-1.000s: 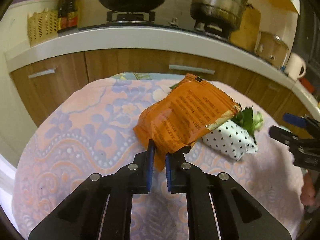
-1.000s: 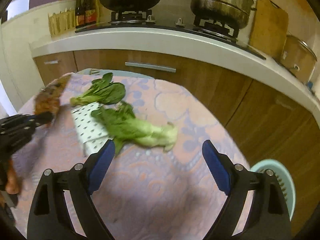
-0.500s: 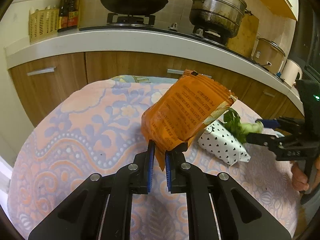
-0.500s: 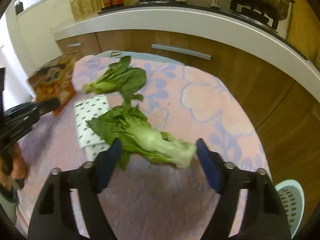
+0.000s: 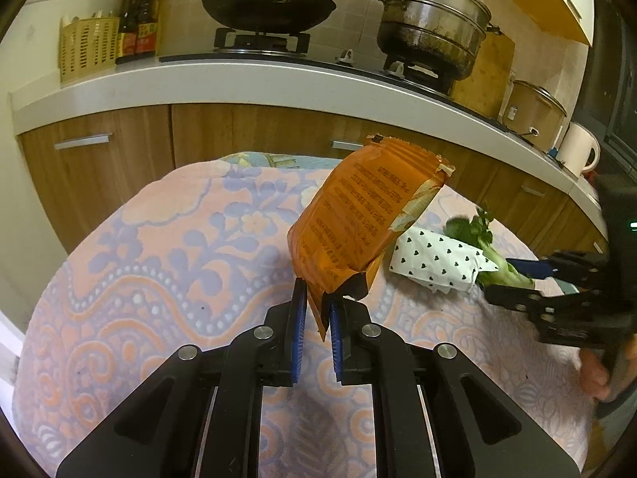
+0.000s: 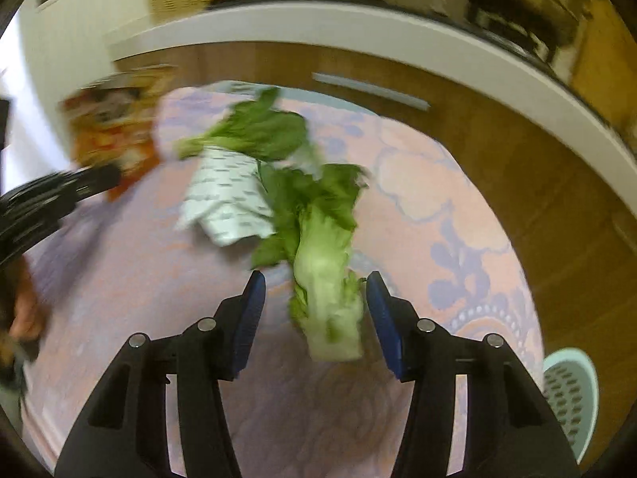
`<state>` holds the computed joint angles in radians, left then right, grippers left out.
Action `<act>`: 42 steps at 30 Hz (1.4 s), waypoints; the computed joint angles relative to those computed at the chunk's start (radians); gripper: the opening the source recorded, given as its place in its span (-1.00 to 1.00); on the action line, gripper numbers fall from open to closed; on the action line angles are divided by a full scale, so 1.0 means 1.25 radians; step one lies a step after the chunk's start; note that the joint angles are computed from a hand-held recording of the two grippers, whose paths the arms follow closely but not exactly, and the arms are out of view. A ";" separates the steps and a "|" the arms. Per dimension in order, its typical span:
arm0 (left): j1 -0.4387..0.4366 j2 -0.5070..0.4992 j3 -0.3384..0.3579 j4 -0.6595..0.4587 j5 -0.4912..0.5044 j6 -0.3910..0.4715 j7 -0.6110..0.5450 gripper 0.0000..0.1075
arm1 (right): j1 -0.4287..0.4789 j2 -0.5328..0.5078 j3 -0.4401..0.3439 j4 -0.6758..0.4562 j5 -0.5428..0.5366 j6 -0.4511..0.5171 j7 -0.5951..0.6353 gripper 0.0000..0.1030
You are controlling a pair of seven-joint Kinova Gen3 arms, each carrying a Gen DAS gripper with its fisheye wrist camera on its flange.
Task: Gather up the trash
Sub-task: 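Grasp the bok choy with the right tool while left tool holds the bag, then lower both tools over the blue basket and release bag and bok choy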
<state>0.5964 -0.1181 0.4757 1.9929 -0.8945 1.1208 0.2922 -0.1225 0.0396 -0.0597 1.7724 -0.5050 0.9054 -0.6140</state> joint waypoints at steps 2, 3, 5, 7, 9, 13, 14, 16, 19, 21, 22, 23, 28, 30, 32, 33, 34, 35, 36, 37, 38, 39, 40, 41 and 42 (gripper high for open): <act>0.002 0.002 0.003 -0.002 -0.004 0.005 0.001 -0.82 | 0.020 -0.001 -0.020 0.017 -0.018 -0.030 -0.020 -0.10; 0.003 0.004 0.003 -0.003 -0.005 0.006 -0.001 -0.82 | 0.017 -0.008 -0.014 0.032 -0.030 -0.050 -0.010 -0.37; 0.008 0.007 0.007 -0.004 -0.014 0.013 0.003 -0.82 | 0.007 -0.018 0.006 0.042 -0.036 -0.058 -0.007 -0.44; 0.015 0.008 0.011 -0.003 -0.028 0.017 0.010 -0.83 | 0.015 -0.036 0.017 0.060 -0.050 -0.063 0.012 -0.45; 0.025 0.011 0.022 -0.004 -0.050 0.019 0.015 -0.86 | 0.025 -0.061 0.035 0.079 -0.067 -0.061 0.035 -0.45; 0.056 0.024 0.036 -0.031 -0.076 0.006 -0.004 -0.87 | 0.063 -0.106 0.103 0.095 -0.130 -0.011 0.104 -0.45; 0.068 0.029 0.040 -0.045 -0.083 0.004 -0.012 -0.87 | 0.074 -0.114 0.121 0.096 -0.142 0.003 0.122 -0.45; 0.090 0.044 0.044 -0.072 -0.098 0.007 -0.028 -0.87 | 0.104 -0.128 0.167 0.090 -0.173 0.042 0.158 -0.45; 0.134 0.082 0.041 -0.135 -0.121 0.019 -0.067 -0.88 | 0.149 -0.135 0.216 0.078 -0.207 0.087 0.205 -0.45; 0.156 0.101 0.027 -0.166 -0.131 0.001 -0.087 -0.89 | 0.184 -0.134 0.249 0.065 -0.222 0.120 0.234 -0.46; 0.165 0.113 0.018 -0.186 -0.135 -0.016 -0.102 -0.90 | 0.201 -0.129 0.260 0.061 -0.229 0.130 0.244 -0.46; 0.174 0.122 0.009 -0.199 -0.135 -0.026 -0.114 -0.90 | 0.221 -0.124 0.273 0.057 -0.238 0.139 0.257 -0.46; 0.221 0.218 -0.027 -0.316 -0.133 -0.047 -0.212 -0.92 | 0.328 -0.067 0.322 0.024 -0.296 0.214 0.308 -0.46; 0.234 0.258 -0.041 -0.365 -0.124 -0.058 -0.258 -0.92 | 0.364 -0.044 0.325 0.014 -0.313 0.223 0.320 -0.46; 0.241 0.287 -0.058 -0.399 -0.111 -0.074 -0.293 -0.92 | 0.403 -0.016 0.327 -0.001 -0.325 0.236 0.320 -0.46; 0.242 0.306 -0.065 -0.425 -0.100 -0.083 -0.316 -0.92 | 0.417 -0.007 0.322 -0.006 -0.327 0.235 0.318 -0.46; 0.243 0.325 -0.072 -0.449 -0.089 -0.091 -0.337 -0.92 | 0.432 0.005 0.318 -0.012 -0.330 0.235 0.316 -0.46; 0.246 0.342 -0.078 -0.472 -0.079 -0.096 -0.358 -0.92 | 0.447 0.015 0.314 -0.017 -0.333 0.237 0.316 -0.46; 0.251 0.354 -0.085 -0.489 -0.072 -0.098 -0.373 -0.92 | 0.457 0.020 0.307 -0.019 -0.334 0.232 0.312 -0.46; 0.255 0.370 -0.091 -0.510 -0.063 -0.100 -0.392 -0.92 | 0.468 0.025 0.300 -0.019 -0.333 0.224 0.309 -0.46; 0.256 0.391 -0.096 -0.537 -0.050 -0.102 -0.417 -0.92 | 0.477 0.027 0.292 -0.017 -0.329 0.212 0.302 -0.46; 0.259 0.402 -0.102 -0.553 -0.039 -0.105 -0.432 -0.92 | 0.490 0.029 0.286 -0.016 -0.326 0.207 0.301 -0.46; 0.260 0.419 -0.106 -0.574 -0.025 -0.108 -0.452 -0.92 | 0.500 0.032 0.279 -0.015 -0.322 0.198 0.296 -0.46; 0.261 0.427 -0.113 -0.585 -0.015 -0.111 -0.466 -0.92 | 0.508 0.035 0.270 -0.014 -0.316 0.189 0.290 -0.46; 0.266 0.445 -0.120 -0.607 -0.005 -0.106 -0.482 -0.92 | 0.516 0.042 0.262 -0.016 -0.308 0.179 0.278 -0.46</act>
<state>0.9286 0.4388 0.3260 1.2336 -0.9004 0.9883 -0.3101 0.5222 0.0916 0.2676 1.7523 -0.8898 1.1290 -0.2661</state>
